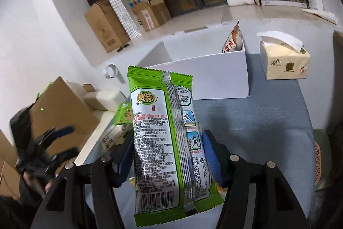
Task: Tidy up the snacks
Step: 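Grasp the green-white packet with the right tool and lift it, then grasp the orange sausage pack with the left tool while the right tool holds the green packet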
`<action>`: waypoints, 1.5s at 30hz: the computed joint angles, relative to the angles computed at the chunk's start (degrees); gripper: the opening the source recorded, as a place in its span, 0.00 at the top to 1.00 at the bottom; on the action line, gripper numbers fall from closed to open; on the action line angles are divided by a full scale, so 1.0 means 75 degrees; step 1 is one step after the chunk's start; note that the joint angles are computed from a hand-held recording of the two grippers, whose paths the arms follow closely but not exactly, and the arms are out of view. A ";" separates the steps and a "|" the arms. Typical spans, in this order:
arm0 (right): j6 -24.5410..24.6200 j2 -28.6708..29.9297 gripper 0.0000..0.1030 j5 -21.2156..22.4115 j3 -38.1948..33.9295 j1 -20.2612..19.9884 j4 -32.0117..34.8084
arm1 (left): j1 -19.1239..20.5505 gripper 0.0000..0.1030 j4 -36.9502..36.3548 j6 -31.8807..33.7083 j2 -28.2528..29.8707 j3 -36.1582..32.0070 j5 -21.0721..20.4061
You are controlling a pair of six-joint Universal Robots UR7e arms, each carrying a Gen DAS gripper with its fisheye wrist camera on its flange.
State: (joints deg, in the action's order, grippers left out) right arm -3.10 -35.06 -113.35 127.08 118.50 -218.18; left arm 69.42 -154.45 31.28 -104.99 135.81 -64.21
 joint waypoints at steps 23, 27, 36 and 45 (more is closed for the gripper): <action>0.0363 0.0161 0.37 0.0942 0.1197 -0.0634 -0.2044 | 0.0016 0.21 0.1757 0.1723 0.4526 -0.2864 0.1427; 0.0360 0.0217 0.37 0.1001 0.1173 -0.0664 -0.2022 | -0.0029 0.43 0.1461 0.1827 0.4406 -0.2670 0.1256; 0.0310 0.0266 0.37 0.1050 0.1108 -0.0673 -0.1987 | 0.0199 0.77 0.1215 0.1235 0.3679 -0.2587 0.0273; 0.0266 0.0371 0.37 0.1138 0.0970 -0.0724 -0.1797 | 0.0285 0.65 0.1780 0.0541 0.3865 -0.2973 0.0533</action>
